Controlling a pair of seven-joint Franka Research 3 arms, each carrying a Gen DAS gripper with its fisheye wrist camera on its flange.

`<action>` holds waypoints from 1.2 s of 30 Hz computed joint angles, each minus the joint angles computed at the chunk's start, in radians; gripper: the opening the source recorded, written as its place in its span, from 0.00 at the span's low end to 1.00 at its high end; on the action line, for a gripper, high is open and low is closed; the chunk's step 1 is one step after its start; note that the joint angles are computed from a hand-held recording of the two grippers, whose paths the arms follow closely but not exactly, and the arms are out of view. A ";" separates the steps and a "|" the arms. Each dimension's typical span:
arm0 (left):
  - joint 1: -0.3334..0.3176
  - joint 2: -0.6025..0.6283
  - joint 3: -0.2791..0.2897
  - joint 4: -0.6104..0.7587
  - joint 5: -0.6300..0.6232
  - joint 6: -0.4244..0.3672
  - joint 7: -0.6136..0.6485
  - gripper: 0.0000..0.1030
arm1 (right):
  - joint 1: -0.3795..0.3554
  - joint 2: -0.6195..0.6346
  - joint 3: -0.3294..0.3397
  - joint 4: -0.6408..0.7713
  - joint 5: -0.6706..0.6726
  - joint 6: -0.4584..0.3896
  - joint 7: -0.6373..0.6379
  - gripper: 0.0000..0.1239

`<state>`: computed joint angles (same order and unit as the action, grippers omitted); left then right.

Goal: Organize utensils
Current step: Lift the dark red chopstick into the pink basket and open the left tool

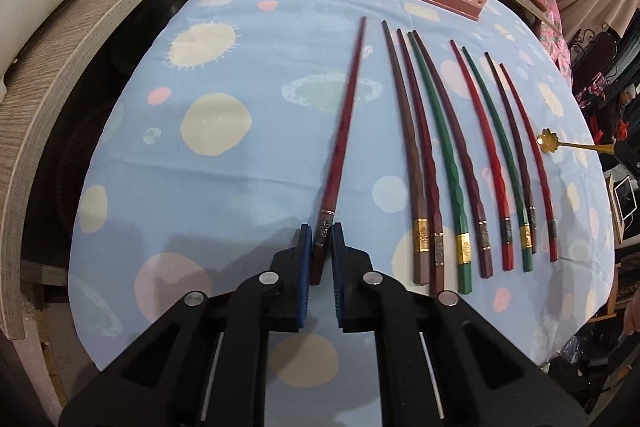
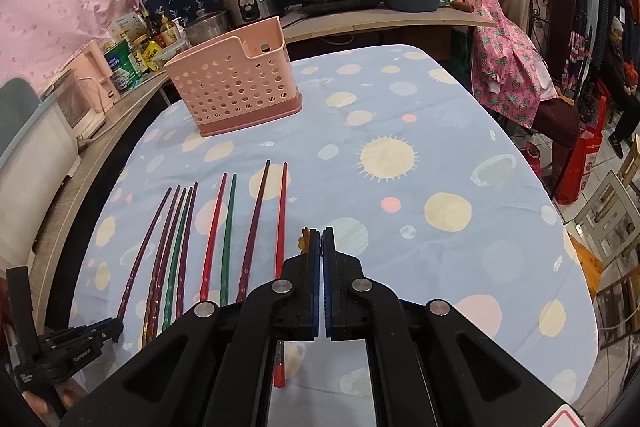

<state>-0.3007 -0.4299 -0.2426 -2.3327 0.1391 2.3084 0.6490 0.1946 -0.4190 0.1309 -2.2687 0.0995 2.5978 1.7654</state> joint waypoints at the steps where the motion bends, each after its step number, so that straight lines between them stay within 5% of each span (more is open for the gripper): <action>1: 0.000 -0.005 -0.002 0.002 0.005 -0.002 0.001 0.07 | 0.001 -0.001 0.000 0.003 0.000 -0.002 -0.001 0.01; 12: 0.080 -0.046 -0.010 0.162 0.141 -0.014 -0.016 0.07 | 0.011 0.048 -0.014 0.137 0.013 0.023 -0.044 0.01; 21: 0.194 0.195 -0.015 0.539 0.351 -0.002 -0.030 0.07 | 0.038 0.246 -0.039 0.396 0.071 0.033 -0.084 0.01; 36: 0.100 0.583 0.059 1.176 0.504 0.003 -0.023 0.07 | 0.083 0.651 -0.080 0.959 0.045 -0.057 -0.050 0.01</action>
